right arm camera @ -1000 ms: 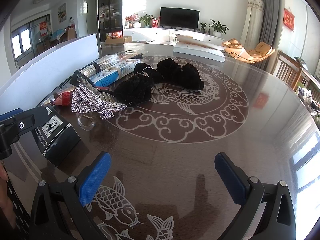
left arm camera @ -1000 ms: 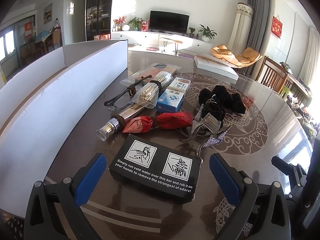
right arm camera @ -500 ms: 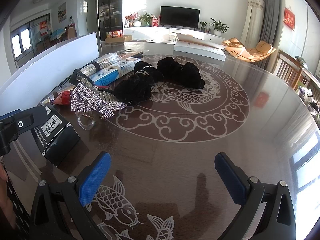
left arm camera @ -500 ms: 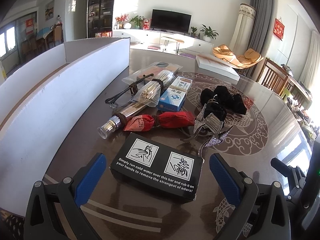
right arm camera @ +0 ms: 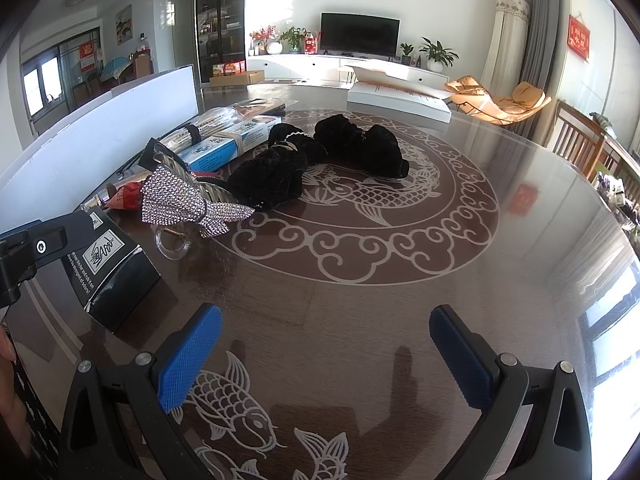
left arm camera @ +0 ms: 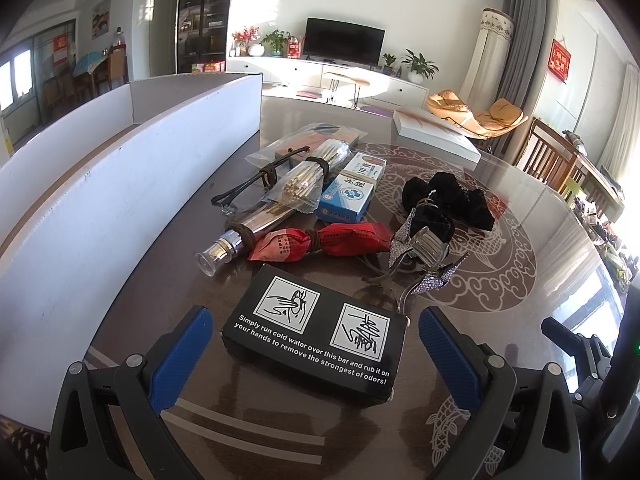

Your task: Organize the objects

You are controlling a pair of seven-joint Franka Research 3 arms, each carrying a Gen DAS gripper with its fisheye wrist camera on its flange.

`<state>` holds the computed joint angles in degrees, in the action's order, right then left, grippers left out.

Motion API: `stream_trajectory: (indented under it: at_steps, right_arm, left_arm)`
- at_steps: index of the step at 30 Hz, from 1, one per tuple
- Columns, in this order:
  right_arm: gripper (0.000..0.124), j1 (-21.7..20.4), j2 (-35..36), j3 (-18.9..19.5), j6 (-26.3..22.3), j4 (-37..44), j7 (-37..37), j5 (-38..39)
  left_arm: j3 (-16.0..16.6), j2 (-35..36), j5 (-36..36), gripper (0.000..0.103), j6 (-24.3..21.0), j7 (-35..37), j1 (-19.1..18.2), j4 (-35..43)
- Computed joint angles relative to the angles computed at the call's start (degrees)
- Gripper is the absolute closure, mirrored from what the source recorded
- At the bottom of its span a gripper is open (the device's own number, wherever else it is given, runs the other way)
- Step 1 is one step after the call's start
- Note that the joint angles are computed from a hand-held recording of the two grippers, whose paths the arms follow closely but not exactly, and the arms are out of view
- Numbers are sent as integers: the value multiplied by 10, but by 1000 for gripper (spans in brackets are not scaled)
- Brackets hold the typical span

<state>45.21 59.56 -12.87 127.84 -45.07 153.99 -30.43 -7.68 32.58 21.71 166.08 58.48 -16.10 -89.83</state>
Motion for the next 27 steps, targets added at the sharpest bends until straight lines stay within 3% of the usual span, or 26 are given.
stream_trajectory:
  at_steps: [27]
  right_arm:
    - [21,-1,3,1,-2,4,-4,3]
  left_arm:
    - [-1,-3,-7,0,3,-3,4,-4]
